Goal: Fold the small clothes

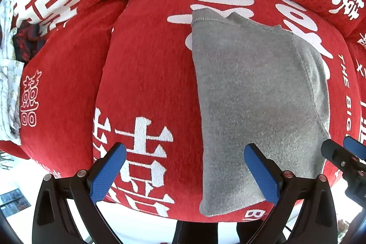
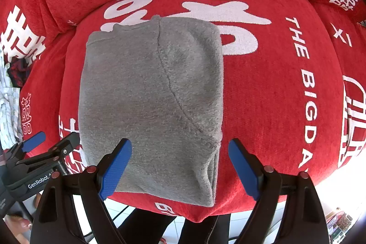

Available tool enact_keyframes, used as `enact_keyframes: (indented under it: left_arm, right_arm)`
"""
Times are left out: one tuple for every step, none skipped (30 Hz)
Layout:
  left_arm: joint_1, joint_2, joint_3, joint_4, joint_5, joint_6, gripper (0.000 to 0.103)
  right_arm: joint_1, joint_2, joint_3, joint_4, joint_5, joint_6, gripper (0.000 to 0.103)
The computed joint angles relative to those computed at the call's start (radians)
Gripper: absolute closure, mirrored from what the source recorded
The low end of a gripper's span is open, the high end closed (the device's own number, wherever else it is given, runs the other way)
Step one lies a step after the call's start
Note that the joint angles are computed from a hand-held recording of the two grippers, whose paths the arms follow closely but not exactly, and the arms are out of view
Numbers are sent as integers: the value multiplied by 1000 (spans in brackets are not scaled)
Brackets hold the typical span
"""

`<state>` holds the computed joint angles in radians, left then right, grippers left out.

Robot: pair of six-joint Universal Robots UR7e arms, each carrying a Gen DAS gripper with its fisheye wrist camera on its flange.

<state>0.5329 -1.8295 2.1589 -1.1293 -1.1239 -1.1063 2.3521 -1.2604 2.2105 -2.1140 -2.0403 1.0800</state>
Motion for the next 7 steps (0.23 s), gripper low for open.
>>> enact_keyframes:
  left_arm:
    - [-4, 0, 0, 0, 3, 0, 0]
    - [-5, 1, 0, 0, 4, 1, 0]
    - [-6, 1, -1, 0, 5, 0, 0]
    - [-7, 0, -1, -2, 5, 0, 0]
    - [-6, 1, -2, -3, 6, 2, 0]
    - [-6, 1, -2, -3, 5, 1, 0]
    - [-6, 1, -2, -4, 4, 3, 0]
  right_arm:
    - [-1, -1, 1, 0, 1, -3, 14]
    - [-2, 1, 0, -1, 0, -3, 14]
    - [-2, -1, 1, 0, 0, -3, 14]
    - [-2, 0, 1, -1, -1, -2, 14]
    - [0, 3, 0, -2, 0, 1, 14]
    - [0, 4, -1, -4, 0, 3, 14]
    - [0, 5, -1, -4, 0, 4, 14]
